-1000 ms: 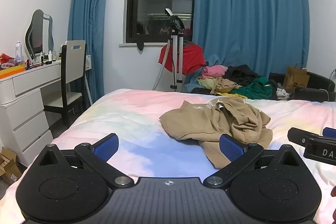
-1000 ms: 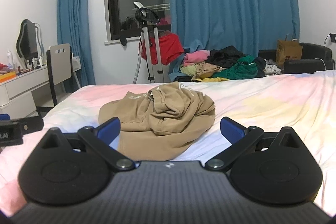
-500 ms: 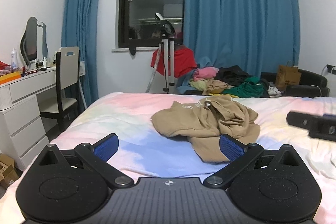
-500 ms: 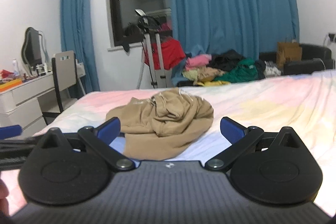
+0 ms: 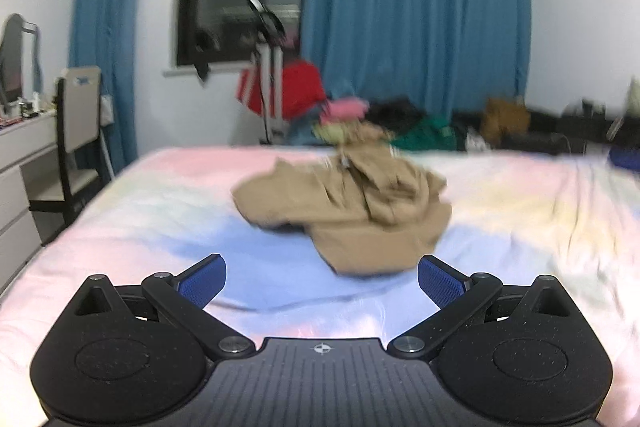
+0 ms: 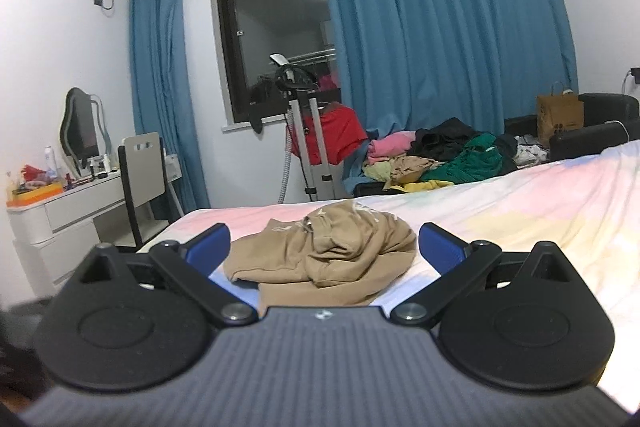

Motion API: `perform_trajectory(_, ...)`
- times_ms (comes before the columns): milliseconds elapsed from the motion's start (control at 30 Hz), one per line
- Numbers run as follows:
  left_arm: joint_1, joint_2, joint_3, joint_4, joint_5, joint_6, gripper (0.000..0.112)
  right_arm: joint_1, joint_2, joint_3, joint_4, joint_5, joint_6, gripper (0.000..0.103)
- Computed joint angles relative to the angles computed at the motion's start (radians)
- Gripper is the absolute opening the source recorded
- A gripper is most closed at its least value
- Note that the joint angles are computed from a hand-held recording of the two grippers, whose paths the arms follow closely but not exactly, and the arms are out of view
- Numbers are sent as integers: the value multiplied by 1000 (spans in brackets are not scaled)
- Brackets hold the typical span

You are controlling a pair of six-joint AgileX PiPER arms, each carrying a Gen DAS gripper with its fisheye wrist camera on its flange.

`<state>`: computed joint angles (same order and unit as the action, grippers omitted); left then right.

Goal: Fold clothes
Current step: 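Move both grippers toward the crumpled tan T-shirt on the bed, then grasp the tan T-shirt with the left gripper and lift it off the bed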

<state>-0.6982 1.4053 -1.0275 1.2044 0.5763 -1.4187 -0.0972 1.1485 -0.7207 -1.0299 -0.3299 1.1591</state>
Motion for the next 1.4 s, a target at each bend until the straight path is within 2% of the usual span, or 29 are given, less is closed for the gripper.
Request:
perform_trajectory(33,34,35,-17,-49,-32,40,103,-20,5,-8,-48,-12,54,102)
perform_trajectory(100,116,149,-110,-192,-80,167,99,-90,22,-25,-150,-86,195,102)
perform_trajectory(133,143,195,-145,-207,-96,181,99,-120,35,-30,-159,-125,229,102)
perform_trajectory(167,168,246,-185,-204,-109,184,99,-136,41,-30,-138,-138,223,102)
perform_trajectory(233,204,353,-283,-205,-121,228,98,-140,66,-23,-14,-132,107,102)
perform_trajectory(333,229,531,-500,-254,-75,378,93,-146,136,-36,105,-134,-33,102)
perform_trajectory(467,227,762,-803,-193,61,485,89,-136,273,-108,96,-118,-34,102)
perform_trajectory(500,228,814,-880,-192,96,512,85,-131,307,-126,107,-120,-45,102)
perform_trajectory(567,242,873,-961,-202,88,544,76,-113,369,-153,149,-122,-97,102)
perform_trajectory(633,262,881,-975,-203,51,484,57,-88,424,-168,219,-123,-188,102)
perform_trajectory(667,267,865,-960,-184,43,429,33,-82,438,-174,220,-122,-192,102)
perform_trajectory(700,272,850,-948,-166,36,373,18,-76,451,-180,219,-121,-190,102)
perform_trajectory(767,285,798,-884,-93,-6,240,8,-64,477,-192,213,-118,-184,102)
perform_trajectory(933,297,600,-673,55,-97,0,6,-45,478,-171,339,-153,-315,102)
perform_trajectory(1100,255,297,-369,244,-138,-253,5,-45,414,-116,386,-180,-373,102)
perform_trajectory(1300,114,-55,-64,410,-58,-400,5,-38,299,-45,357,-161,-401,102)
perform_trajectory(1400,47,-190,17,414,-12,-407,5,-19,229,-26,291,-92,-357,102)
